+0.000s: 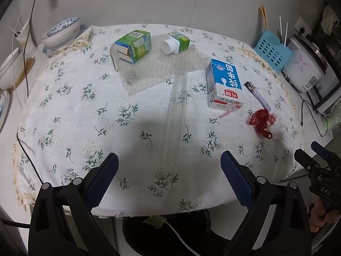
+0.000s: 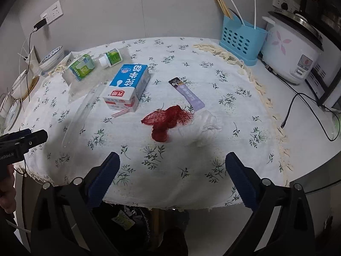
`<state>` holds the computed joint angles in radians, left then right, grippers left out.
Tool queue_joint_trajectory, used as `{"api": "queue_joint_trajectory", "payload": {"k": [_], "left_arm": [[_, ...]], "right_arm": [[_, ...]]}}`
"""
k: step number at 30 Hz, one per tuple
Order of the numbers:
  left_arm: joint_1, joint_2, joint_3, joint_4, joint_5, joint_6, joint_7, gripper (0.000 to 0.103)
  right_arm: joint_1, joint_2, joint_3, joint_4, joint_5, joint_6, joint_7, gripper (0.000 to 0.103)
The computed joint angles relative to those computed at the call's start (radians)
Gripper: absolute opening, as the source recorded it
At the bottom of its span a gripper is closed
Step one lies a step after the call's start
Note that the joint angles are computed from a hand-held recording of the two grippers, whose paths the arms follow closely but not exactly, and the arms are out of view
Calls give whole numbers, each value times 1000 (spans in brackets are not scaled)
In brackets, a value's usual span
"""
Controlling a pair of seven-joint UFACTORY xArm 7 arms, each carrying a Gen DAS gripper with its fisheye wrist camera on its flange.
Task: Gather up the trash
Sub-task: 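Raise both tools back over the table, then grasp the clear plastic tube with the left tool while the right tool grasps the red mesh net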
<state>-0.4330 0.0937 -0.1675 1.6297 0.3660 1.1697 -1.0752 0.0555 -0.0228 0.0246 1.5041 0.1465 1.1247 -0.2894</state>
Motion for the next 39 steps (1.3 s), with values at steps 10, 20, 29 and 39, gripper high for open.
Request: {"api": "queue_joint_trajectory", "payload": {"k": [10,20,29,39], "left_arm": [[17,147,46,126,-46,22,85,84],[16,284,87,275,-105,76,153,63],[10,359,105,377,-144,148,208,42],[5,368,118,401,-144,188,219,27]], "right_arm": [[1,163,17,145,39,33,-15,85],[8,329,39,302,48,99,9,62],[13,372,46,337,40,117,21,40],[36,369,43,311,-5,98,48,17]]}}
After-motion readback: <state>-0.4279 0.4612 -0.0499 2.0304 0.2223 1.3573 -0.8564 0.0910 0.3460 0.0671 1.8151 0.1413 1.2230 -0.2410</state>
